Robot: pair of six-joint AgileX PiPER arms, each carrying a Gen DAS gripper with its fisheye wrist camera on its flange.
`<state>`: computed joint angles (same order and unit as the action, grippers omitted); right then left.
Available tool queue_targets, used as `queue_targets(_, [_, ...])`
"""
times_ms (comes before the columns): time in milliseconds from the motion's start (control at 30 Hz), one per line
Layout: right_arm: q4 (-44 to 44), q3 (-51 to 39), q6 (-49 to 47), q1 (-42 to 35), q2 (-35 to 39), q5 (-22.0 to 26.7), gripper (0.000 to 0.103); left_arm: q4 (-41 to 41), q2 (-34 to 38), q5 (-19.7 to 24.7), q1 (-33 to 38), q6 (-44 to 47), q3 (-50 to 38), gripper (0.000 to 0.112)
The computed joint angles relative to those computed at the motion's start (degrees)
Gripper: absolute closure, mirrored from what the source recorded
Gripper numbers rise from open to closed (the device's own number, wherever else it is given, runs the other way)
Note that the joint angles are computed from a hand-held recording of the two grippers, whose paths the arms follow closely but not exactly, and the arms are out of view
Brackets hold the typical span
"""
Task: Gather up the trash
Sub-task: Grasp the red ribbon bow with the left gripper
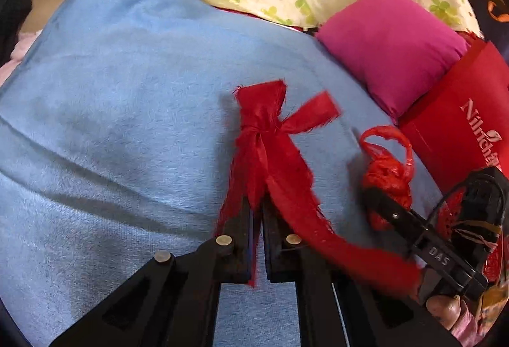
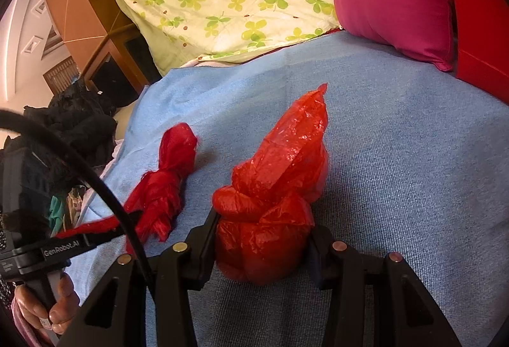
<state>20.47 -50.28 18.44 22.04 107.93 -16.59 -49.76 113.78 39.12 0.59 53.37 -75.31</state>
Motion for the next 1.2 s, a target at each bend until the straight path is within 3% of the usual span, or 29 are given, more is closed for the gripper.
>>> queue_targets(33, [-0.5,0.1,0.6,0.0,0.0,-0.1,0.054,0.0,0.1,-0.1,-0.1,-0.3,0.0,0.105])
queue_targets(100, [-2.7,0.3,2.8,-0.3,0.0,-0.4,0.054,0.9,1.1,0.7,-0.4,-1.9,-1.2,0.09])
queue_targets(133, [-4.2,0.5,4.4,-0.5,0.1,-0.7,0.054,0.9,1.3,0.6,-0.4,-2.0,-1.2,0.066])
queue_targets(200, [-6.6,0.8,6.9,-0.9,0.1,-1.3,0.054,0.2,0.8,-2.0,-1.0,-2.1,0.2,0.042])
queue_targets(267, [-8.7,1.1,9.0,-1.2,0.1,-1.8,0.054,0.0,0.7,-2.7,-1.4,-1.9,0.7,0.042])
queue_targets(467, [-13.7,1.9,14.3,-1.9,0.1,-3.2,0.054,-3.3,-0.4,-8.6,-3.4,1.9,4.1,0.046])
queue_targets(567, [-14.1,1.9,14.8,-1.9,0.0,-3.2,0.054,-2.5,-1.0,-12.8,-5.1,1.7,5.3,0.083])
queue_targets(667, [-14.7,2.2,15.5,-2.0,0.0,-3.7,0.054,-4.1,-0.5,-11.9,-4.4,1.8,4.6,0.103])
queue_targets(800, [-17.1,2.9,18.0,-2.4,-0.1,-4.8,0.054,-3.7,0.0,-12.5,-4.9,0.6,3.8,0.106])
queue_targets(967, [-20.2,3.6,21.3,-3.1,-0.1,-6.2,0.054,-4.4,-1.3,-18.9,-7.5,3.6,6.9,0.106])
queue_targets(1200, [-29.2,6.0,30.4,-5.5,0.7,-12.9,0.054,-10.2,-1.2,-22.0,-8.4,10.0,8.4,0.106])
